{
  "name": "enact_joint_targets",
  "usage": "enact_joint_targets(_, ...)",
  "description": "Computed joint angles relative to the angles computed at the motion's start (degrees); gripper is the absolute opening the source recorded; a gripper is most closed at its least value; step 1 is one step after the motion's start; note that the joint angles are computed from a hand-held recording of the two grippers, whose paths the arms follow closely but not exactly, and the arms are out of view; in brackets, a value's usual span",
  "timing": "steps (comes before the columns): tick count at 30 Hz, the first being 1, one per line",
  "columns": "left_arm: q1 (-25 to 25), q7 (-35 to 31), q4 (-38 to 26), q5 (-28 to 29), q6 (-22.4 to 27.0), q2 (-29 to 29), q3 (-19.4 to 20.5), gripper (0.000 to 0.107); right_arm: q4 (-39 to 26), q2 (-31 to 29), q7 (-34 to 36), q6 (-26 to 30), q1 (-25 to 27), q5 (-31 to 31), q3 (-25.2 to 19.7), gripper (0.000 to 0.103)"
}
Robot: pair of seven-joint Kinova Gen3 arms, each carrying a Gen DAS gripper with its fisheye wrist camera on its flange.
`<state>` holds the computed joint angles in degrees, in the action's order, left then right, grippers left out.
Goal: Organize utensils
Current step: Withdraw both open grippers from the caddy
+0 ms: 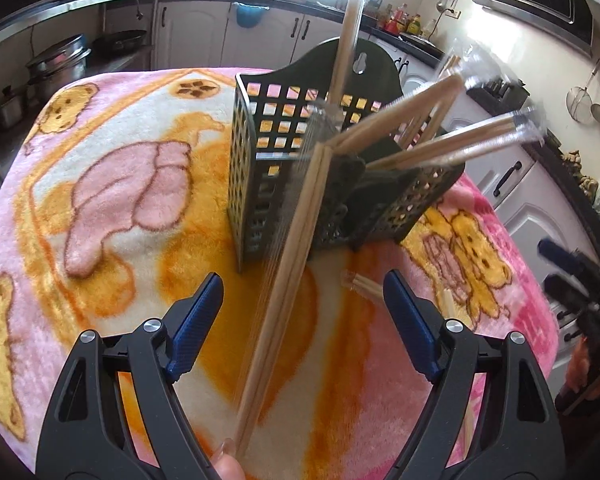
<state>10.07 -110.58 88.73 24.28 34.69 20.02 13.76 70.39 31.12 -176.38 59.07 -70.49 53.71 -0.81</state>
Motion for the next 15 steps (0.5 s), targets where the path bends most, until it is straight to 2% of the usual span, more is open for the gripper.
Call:
enact_joint_targets(5, -1.2, -0.4, 6.7, 2.7, -4.7, -3.4, 0.2, 0.083, 2.2, 0.4, -0.5, -1.4, 0.8, -3.5, -1.2, 0.059)
enact_joint_targets(10, -2.1, -0.6, 12.8, 5.2, -8.4, -6.9, 0.2, 0.084, 3.7, 0.8, -1.2, -2.6, 1.1, -6.2, -1.5, 0.059)
enact_joint_targets(15, -2.8, -1.6, 16.8, 7.7, -9.9, -9.9, 0.0, 0.084, 5.0, 1.1, -0.9, -4.3, 1.6, -8.2, -1.7, 0.059)
